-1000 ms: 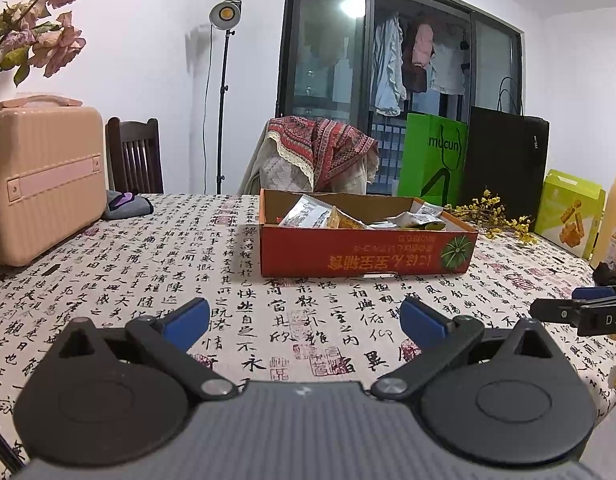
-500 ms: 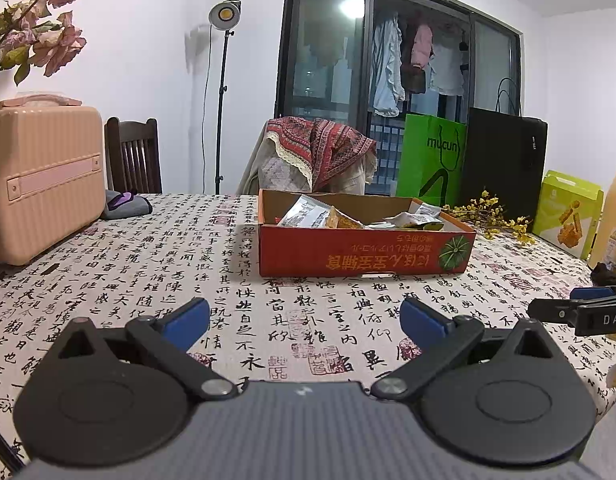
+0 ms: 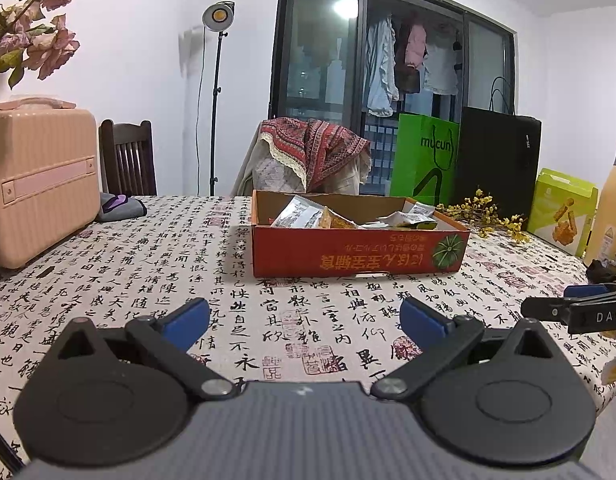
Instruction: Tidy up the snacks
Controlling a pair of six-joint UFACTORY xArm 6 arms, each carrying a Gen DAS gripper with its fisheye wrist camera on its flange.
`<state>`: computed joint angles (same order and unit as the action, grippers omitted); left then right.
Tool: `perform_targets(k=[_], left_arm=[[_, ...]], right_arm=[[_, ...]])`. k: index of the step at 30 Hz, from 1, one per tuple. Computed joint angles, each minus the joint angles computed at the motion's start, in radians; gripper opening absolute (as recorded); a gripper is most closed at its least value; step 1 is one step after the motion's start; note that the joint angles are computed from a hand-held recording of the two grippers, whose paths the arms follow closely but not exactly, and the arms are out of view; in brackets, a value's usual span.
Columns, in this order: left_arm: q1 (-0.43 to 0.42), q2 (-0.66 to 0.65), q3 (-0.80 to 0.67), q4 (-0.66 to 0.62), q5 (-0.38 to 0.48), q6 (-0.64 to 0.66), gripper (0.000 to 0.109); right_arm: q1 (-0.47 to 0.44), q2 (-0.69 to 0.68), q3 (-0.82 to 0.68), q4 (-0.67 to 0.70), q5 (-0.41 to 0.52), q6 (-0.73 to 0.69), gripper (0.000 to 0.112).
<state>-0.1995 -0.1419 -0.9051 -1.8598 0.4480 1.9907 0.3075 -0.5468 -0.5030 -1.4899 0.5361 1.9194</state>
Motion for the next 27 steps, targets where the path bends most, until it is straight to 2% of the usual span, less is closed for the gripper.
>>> perform_targets(k=[23,27], left_arm=[[0.015,-0.007,0.016,0.012,0.046,-0.012,0.103],[0.008,-0.003,0.011,0.004,0.028,-0.015,0.103]], right_arm=[[0.002,0.017,-0.001,-0.009,-0.005,0.011,0.103],[0.002,0.020,0.002,-0.012,-0.010,0.018,0.103]])
